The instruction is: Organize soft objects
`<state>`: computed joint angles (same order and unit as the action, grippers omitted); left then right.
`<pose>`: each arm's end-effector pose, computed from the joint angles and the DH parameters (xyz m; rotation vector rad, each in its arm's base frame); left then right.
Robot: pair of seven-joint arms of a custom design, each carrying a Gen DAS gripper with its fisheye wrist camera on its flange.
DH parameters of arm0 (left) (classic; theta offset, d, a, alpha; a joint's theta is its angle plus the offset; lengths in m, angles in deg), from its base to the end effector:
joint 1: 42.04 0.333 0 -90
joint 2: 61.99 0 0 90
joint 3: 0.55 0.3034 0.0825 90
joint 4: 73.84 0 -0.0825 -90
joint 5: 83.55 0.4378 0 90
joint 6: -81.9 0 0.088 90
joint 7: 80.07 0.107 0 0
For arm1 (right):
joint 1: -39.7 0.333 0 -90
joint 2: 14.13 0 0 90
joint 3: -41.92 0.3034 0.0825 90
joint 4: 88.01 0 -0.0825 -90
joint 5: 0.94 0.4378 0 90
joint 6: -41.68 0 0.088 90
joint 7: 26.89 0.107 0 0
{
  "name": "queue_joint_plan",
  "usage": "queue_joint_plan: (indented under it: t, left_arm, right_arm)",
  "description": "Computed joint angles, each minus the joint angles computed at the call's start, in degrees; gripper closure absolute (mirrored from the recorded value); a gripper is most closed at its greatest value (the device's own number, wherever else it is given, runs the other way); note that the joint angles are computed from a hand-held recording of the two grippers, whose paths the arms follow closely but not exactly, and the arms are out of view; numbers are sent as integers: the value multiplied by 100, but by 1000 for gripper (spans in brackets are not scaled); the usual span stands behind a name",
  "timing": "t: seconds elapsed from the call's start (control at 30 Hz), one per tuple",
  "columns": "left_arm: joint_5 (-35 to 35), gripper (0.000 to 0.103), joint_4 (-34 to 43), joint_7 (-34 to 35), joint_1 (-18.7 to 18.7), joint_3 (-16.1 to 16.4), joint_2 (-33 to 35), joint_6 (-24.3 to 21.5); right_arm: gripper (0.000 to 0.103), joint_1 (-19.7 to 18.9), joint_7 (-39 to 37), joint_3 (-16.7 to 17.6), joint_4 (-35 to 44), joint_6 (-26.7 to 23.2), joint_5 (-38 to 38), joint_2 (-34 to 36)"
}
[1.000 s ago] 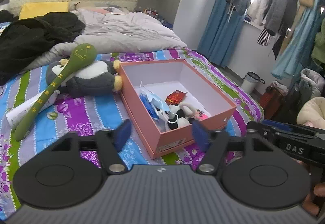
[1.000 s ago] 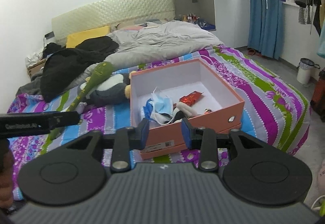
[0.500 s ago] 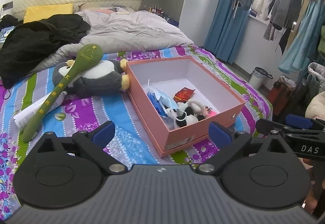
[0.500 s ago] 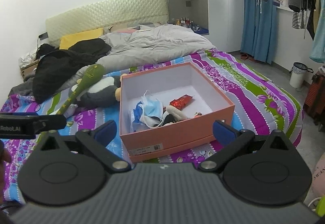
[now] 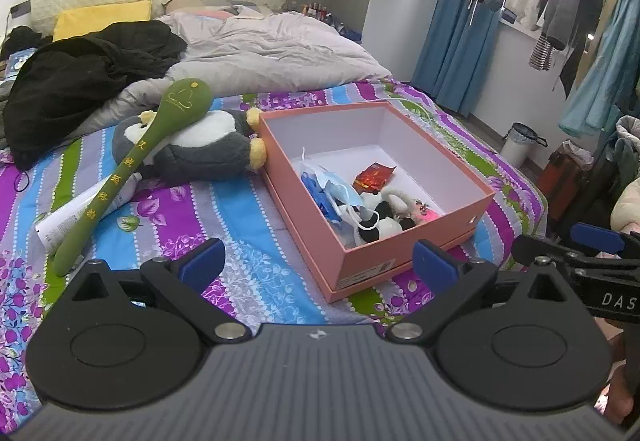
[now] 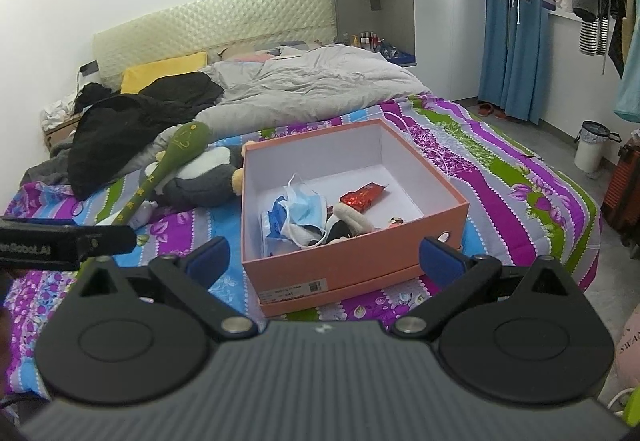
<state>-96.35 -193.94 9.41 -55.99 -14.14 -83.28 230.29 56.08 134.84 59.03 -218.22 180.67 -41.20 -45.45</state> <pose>0.4844 -0.2688 0.6512 -1.4708 2.1206 -1.0851 0.4072 0.2932 0.6118 -1.3923 1.8244 -0.8616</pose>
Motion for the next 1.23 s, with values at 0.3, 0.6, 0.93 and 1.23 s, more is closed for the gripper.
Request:
queue_joint_plan:
  t: [0.3,0.6,0.93,1.23]
  left_arm:
    - [5,1,8,69,-32,-1,3,-11]
    - [-5,1,27,83,-28,4,12,-39]
    - [0,1,22,89,-25,-2,8,-25]
    - [-51,1,5,105,-34,8,-4,-19]
  right_arm:
    - [0,-16,73,-3,-29,-13,33,-18]
    - [0,-11,78,-7,-45,13,48,-18]
    - [0,-9,82,-6,-50,9,50,-19]
    - [0,-22,99,9,-41,-11,30,-16]
